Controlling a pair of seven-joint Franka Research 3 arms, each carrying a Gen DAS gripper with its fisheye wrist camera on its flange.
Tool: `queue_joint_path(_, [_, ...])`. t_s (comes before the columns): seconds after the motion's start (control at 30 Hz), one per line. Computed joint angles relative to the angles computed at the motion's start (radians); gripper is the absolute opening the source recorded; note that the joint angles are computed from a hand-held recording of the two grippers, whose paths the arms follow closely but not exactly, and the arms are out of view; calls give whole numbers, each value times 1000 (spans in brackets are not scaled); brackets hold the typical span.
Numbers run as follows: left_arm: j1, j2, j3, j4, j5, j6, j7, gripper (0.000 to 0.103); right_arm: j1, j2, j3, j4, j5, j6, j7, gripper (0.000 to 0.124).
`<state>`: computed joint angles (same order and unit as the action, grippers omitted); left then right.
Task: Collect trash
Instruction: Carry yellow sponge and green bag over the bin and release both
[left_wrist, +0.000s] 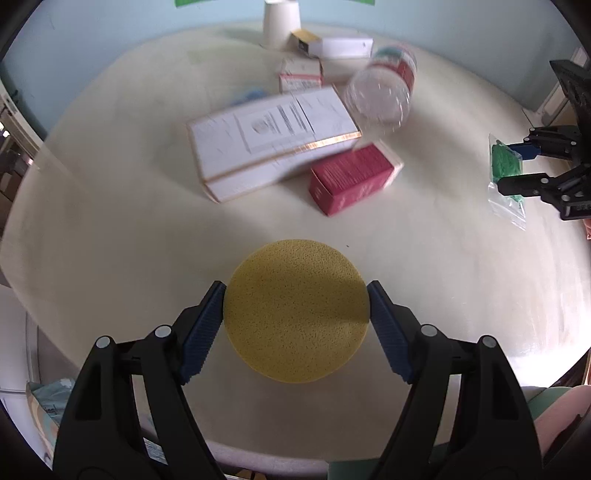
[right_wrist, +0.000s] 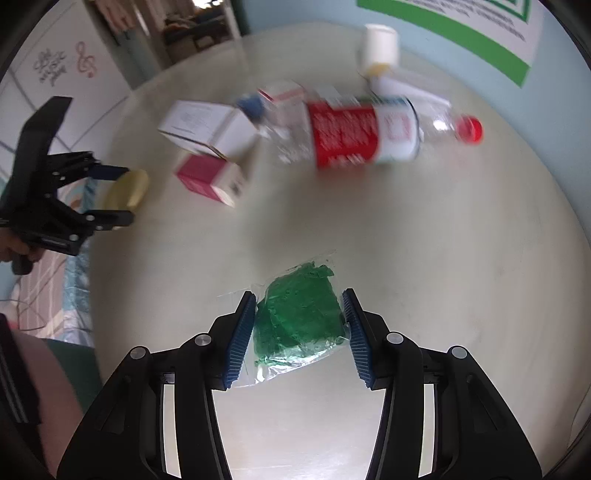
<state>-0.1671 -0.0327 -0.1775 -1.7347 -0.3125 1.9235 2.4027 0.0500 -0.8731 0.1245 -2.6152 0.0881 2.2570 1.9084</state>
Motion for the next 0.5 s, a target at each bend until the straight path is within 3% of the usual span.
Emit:
queue_joint_path(0.23, [43, -6, 32, 49, 13, 11, -48, 74, 109, 244, -56, 195, 89, 163, -183, 49])
queue_joint_path(0.5, [152, 35, 93, 92, 43, 30, -101, 74, 228, 668, -37, 605, 181, 203, -363, 49])
